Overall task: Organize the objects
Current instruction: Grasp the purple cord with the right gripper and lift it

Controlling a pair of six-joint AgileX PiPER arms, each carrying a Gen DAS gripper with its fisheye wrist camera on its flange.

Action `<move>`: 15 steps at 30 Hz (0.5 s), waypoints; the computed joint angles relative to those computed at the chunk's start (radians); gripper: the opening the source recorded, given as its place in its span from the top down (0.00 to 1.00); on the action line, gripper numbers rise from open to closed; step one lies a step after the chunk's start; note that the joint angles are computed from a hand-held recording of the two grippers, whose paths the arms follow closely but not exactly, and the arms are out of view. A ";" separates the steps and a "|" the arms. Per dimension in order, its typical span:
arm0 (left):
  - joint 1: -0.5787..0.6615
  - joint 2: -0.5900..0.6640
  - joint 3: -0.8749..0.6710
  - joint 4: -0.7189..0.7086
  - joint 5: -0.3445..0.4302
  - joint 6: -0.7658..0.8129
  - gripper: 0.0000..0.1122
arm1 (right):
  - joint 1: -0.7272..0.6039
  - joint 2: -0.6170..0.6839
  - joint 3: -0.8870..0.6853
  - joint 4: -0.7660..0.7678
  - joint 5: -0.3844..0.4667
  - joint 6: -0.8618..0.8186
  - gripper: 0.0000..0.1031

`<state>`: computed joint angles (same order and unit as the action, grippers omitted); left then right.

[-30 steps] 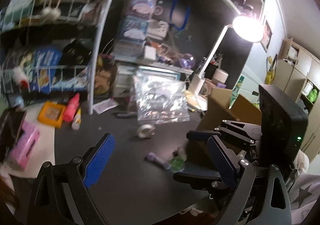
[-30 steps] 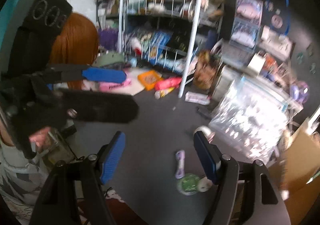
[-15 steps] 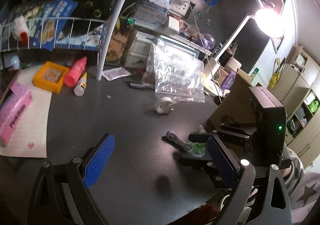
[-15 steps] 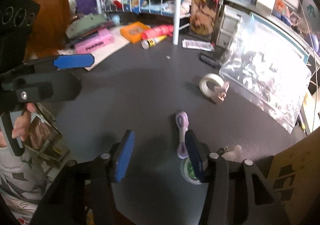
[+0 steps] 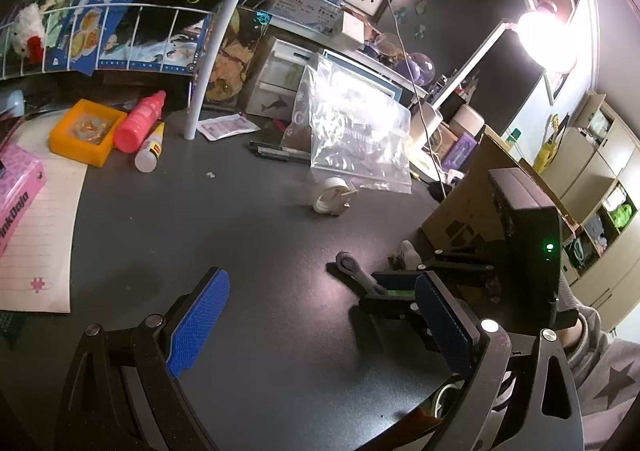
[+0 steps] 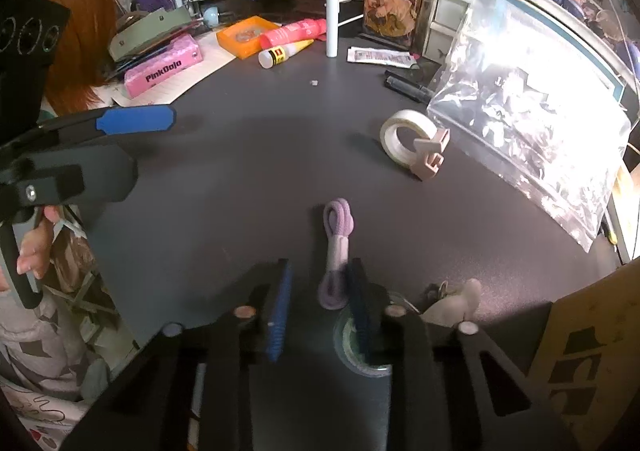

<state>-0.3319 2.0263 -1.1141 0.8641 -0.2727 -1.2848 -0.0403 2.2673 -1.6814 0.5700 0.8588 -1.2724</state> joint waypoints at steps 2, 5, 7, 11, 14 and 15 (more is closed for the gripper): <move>-0.002 -0.001 0.002 0.004 0.000 -0.008 0.17 | 0.001 -0.001 0.006 0.000 -0.012 -0.003 0.86; -0.003 -0.003 0.005 0.008 0.003 -0.013 0.17 | 0.003 0.001 0.001 0.008 -0.006 0.000 0.90; -0.005 -0.005 0.006 0.014 0.004 -0.018 0.17 | 0.003 -0.010 0.021 0.023 -0.019 -0.018 0.91; -0.014 -0.019 0.018 -0.018 0.010 0.008 0.17 | -0.002 -0.044 0.064 0.070 -0.022 -0.072 0.91; -0.025 -0.036 0.034 -0.062 0.008 0.051 0.17 | -0.007 -0.088 0.111 0.117 -0.024 -0.128 0.91; -0.027 -0.041 0.038 -0.070 0.005 0.059 0.17 | -0.011 -0.102 0.125 0.133 -0.015 -0.148 0.91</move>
